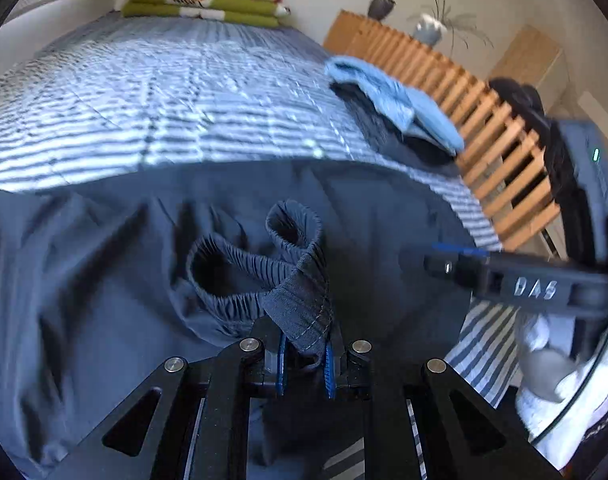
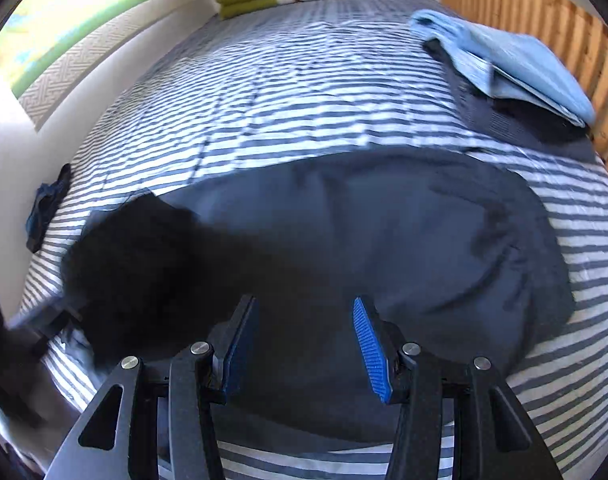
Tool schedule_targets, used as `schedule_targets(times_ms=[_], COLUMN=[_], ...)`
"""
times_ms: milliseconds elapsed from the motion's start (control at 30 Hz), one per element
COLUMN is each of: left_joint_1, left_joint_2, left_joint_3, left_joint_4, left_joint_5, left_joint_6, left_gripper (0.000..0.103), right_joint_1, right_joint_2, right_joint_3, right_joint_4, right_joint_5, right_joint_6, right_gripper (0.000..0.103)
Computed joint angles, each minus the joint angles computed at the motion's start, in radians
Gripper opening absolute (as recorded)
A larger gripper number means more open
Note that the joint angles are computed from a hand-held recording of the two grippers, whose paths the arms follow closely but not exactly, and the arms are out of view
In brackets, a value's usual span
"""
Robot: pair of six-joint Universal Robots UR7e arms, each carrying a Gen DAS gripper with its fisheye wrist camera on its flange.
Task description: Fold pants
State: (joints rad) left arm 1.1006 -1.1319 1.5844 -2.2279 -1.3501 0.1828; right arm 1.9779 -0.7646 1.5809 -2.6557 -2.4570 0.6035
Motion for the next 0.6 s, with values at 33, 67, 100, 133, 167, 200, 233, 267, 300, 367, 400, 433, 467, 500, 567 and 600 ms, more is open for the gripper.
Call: schedule_targets(times_ms=[33,67,100,133,167,200,233,267,300,367,400,433,467,500,567,600], left_joint_1=[-0.01,-0.022,-0.022,-0.025,-0.024,-0.021,-0.022,-0.015,-0.01,0.001,0.002,0.005,0.007,0.009,0.01,0.012], left_joint_2=[0.004,0.004,0.007,-0.004,-0.019,-0.029,-0.057,-0.078,-0.106,-0.127,-0.134,-0.137,-0.131,-0.12,-0.089,-0.078], left_joint_3=[0.029,0.054,0.06,0.069,0.069,0.071,0.092,0.104,0.119,0.105,0.109,0.115,0.11,0.101,0.075,0.067], left_joint_4=[-0.003,-0.007,0.004,0.028,0.048,0.05,0.034,0.013,0.0,0.029,0.023,0.013,0.016,0.019,0.035,0.044], left_joint_5=[0.015,0.034,0.035,0.025,0.003,-0.022,-0.044,-0.049,-0.055,-0.058,-0.038,-0.026,-0.014,-0.012,-0.009,-0.017], left_joint_6=[0.004,0.023,0.042,0.048,0.054,0.064,0.073,0.09,0.103,0.134,0.146,0.155,0.148,0.137,0.124,0.11], left_gripper=[0.014,0.016,0.023,0.028,0.038,0.049,0.055,0.065,0.067,0.068,0.068,0.068,0.068,0.067,0.067,0.067], right_joint_1=[-0.008,-0.016,-0.024,-0.032,-0.041,-0.049,-0.055,-0.062,-0.071,-0.096,-0.103,-0.109,-0.111,-0.112,-0.105,-0.096], right_joint_2=[-0.013,-0.026,-0.033,-0.035,-0.041,-0.037,-0.035,-0.033,-0.029,-0.026,-0.028,-0.024,-0.022,-0.018,-0.014,-0.008], right_joint_3=[0.017,0.033,0.041,0.043,0.052,0.047,0.044,0.043,0.038,0.041,0.047,0.045,0.046,0.044,0.044,0.041], right_joint_4=[-0.013,-0.029,-0.041,-0.051,-0.068,-0.075,-0.077,-0.08,-0.081,-0.098,-0.107,-0.109,-0.114,-0.112,-0.119,-0.134], right_joint_5=[0.017,0.038,0.063,0.091,0.122,0.149,0.17,0.192,0.219,0.279,0.301,0.319,0.324,0.328,0.301,0.277], right_joint_6=[-0.004,-0.013,-0.026,-0.044,-0.063,-0.078,-0.084,-0.09,-0.091,-0.077,-0.071,-0.064,-0.062,-0.055,-0.033,-0.035], right_gripper=[0.046,0.046,0.046,0.046,0.047,0.048,0.05,0.05,0.051,0.052,0.052,0.052,0.052,0.052,0.052,0.052])
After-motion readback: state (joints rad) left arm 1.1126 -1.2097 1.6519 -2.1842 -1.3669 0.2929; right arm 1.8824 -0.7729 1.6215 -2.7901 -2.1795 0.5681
